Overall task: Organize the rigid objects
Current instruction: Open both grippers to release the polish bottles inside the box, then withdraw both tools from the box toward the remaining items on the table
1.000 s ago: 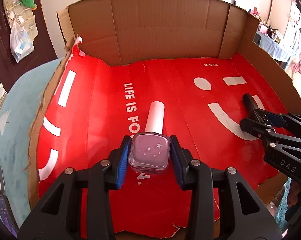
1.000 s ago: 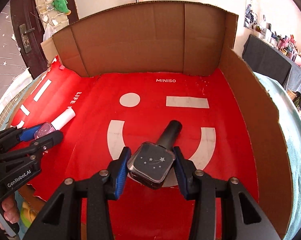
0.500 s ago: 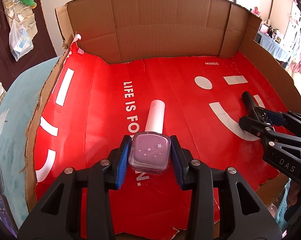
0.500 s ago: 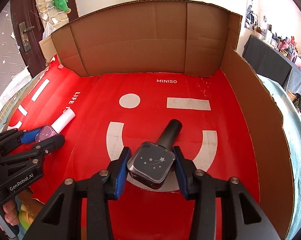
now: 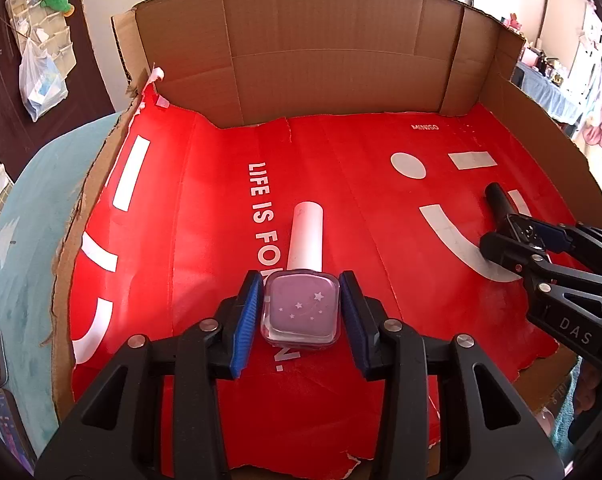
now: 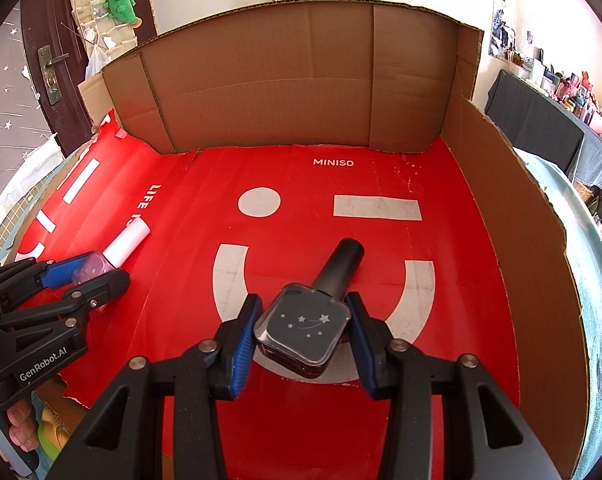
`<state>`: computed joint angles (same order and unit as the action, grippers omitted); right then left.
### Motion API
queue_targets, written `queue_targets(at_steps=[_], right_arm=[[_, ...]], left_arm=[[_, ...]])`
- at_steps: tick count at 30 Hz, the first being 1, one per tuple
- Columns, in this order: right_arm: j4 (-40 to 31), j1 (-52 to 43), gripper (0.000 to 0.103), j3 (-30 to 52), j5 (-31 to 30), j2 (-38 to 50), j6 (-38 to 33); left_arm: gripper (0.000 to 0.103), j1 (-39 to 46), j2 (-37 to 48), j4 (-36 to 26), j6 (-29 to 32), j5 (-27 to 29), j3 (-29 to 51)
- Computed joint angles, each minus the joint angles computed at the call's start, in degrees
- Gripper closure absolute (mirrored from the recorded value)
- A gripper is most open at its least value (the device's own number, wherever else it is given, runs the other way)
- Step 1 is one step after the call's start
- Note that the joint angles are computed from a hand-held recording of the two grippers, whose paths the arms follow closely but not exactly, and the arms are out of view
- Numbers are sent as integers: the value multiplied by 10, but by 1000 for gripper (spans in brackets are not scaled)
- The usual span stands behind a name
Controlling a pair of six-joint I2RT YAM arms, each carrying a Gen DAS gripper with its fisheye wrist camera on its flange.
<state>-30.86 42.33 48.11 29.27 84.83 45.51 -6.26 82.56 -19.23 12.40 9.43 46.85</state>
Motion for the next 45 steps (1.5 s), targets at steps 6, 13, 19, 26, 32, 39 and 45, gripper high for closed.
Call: queue_targets(at_steps=[6, 13, 19, 26, 32, 39, 45], right_arm=[[4, -2, 57, -3, -1, -3, 0], [1, 5, 49, -1, 3, -7, 3], [-17, 26, 37, 6, 32, -20, 14], [-43, 67, 20, 18, 70, -41, 36], [-69, 111, 5, 25, 105, -67, 69], [-94, 168, 0, 20, 145, -102, 122], [-132, 222, 0, 19, 189, -123, 183]], left_arm=[[36, -4, -29, 27, 2, -14, -23], [31, 3, -44, 23, 4, -15, -25], [19, 16, -84, 17, 6, -9, -35], [19, 29, -120, -4, 5, -7, -40], [18, 53, -156, -29, 8, 24, -51], [3, 86, -225, -44, 10, 65, -79], [0, 116, -288, -65, 15, 104, -101]])
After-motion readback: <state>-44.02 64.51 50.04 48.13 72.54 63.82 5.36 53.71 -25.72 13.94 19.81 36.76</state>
